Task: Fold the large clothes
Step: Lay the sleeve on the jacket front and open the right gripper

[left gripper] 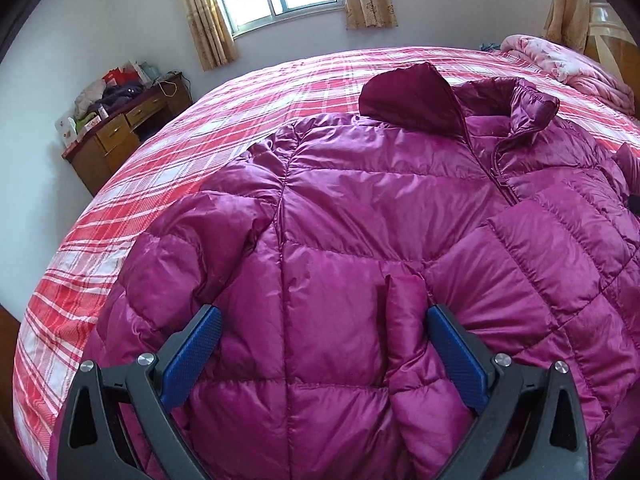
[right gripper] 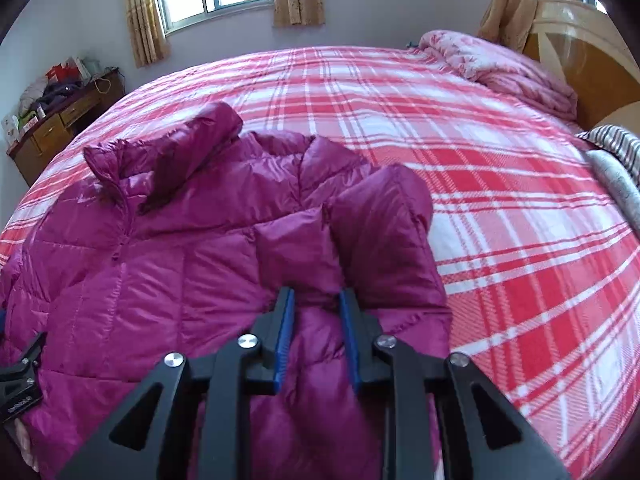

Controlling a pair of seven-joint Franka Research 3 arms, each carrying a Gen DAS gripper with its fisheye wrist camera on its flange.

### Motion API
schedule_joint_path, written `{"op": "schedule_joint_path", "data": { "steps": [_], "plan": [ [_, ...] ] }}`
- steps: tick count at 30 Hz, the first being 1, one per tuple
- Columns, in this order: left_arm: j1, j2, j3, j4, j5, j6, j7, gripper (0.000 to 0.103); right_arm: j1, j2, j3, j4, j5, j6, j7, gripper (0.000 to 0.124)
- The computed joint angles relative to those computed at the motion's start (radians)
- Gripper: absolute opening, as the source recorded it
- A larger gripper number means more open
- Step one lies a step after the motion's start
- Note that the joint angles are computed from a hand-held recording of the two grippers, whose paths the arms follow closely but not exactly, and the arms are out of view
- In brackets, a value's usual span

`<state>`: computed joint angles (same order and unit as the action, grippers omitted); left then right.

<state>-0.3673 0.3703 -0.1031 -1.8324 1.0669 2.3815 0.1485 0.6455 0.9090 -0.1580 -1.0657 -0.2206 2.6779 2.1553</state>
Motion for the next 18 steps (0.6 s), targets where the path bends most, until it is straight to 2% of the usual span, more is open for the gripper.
{"op": "schedule_joint_path", "data": {
  "steps": [1,3,5,6,9,10,14,18],
  "plan": [
    [-0.001,0.001,0.0,0.001,0.001,-0.001,0.0,0.102,0.014,-0.028,-0.007,-0.04,-0.006,0.029,0.017,0.037],
    [-0.002,0.0,0.0,0.0,0.002,-0.005,0.002,0.102,0.057,-0.122,-0.025,-0.188,-0.033,0.127,0.054,0.06],
    [-0.004,0.001,0.0,0.001,0.005,-0.011,0.001,0.102,0.079,-0.181,-0.012,-0.285,-0.043,0.202,0.037,0.062],
    [-0.004,0.0,0.0,0.001,0.006,-0.011,0.0,0.102,0.095,-0.195,-0.009,-0.311,-0.045,0.213,0.028,0.062],
    [-0.004,0.0,-0.001,0.001,0.006,-0.012,-0.001,0.102,0.109,-0.188,0.022,-0.316,-0.026,0.206,-0.019,0.061],
    [-0.004,0.0,-0.001,0.0,0.007,-0.011,-0.001,0.102,0.122,-0.181,0.013,-0.315,-0.025,0.204,-0.017,0.061],
    [-0.004,0.0,-0.001,0.001,0.006,-0.01,-0.002,0.102,0.131,-0.125,0.031,-0.253,-0.001,0.152,-0.052,0.061],
    [-0.003,0.0,-0.001,0.0,0.006,-0.01,-0.001,0.102,0.158,-0.101,-0.001,-0.248,-0.009,0.145,-0.024,0.062]
  ]
}}
